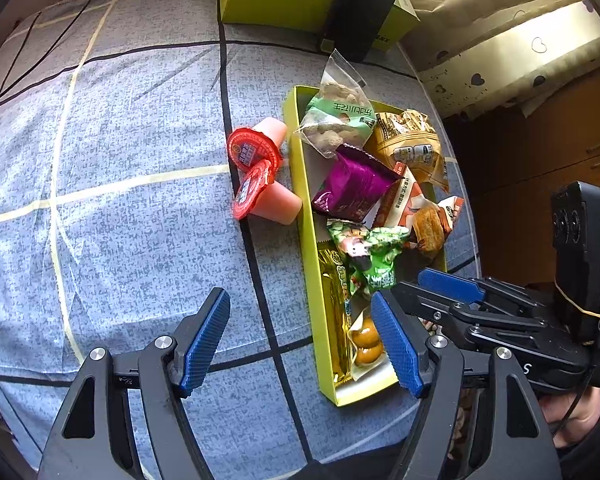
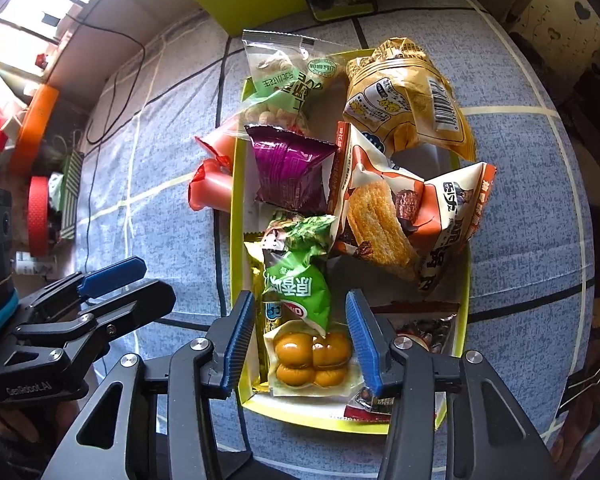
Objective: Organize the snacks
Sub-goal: 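Open both grippers to drop the pea bag and egg-yolk pack into the tray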
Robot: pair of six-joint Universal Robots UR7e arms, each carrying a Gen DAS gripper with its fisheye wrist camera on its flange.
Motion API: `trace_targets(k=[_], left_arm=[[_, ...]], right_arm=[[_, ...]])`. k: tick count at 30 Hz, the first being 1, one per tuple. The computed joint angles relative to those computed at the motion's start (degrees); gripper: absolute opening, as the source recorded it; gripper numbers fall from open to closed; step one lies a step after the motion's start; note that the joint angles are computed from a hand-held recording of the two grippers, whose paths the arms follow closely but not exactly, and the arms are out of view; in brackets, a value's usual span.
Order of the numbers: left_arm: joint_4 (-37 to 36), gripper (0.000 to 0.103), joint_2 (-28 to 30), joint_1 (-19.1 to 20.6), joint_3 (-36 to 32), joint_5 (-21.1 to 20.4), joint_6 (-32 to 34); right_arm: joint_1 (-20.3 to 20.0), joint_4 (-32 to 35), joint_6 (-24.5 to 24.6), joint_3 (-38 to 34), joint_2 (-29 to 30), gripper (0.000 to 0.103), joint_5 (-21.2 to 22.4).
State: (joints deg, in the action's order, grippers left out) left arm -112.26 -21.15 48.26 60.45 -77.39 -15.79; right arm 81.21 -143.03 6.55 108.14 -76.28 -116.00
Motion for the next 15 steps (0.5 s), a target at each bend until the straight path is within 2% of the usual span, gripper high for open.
trace_targets(k=[11,15], left_arm=[[-3.1,0.074,-1.2,-0.8,1.8,2.0,2.0],[-4.3,0.068,-1.7,-0.9,2.3,2.8,2.2]], right_arm=[[0.6,-0.4,0.1,1.4,-2.2,0.046,1.3],[1.6,-1.2,-0.8,1.5,-2.4,0.046,1.2]])
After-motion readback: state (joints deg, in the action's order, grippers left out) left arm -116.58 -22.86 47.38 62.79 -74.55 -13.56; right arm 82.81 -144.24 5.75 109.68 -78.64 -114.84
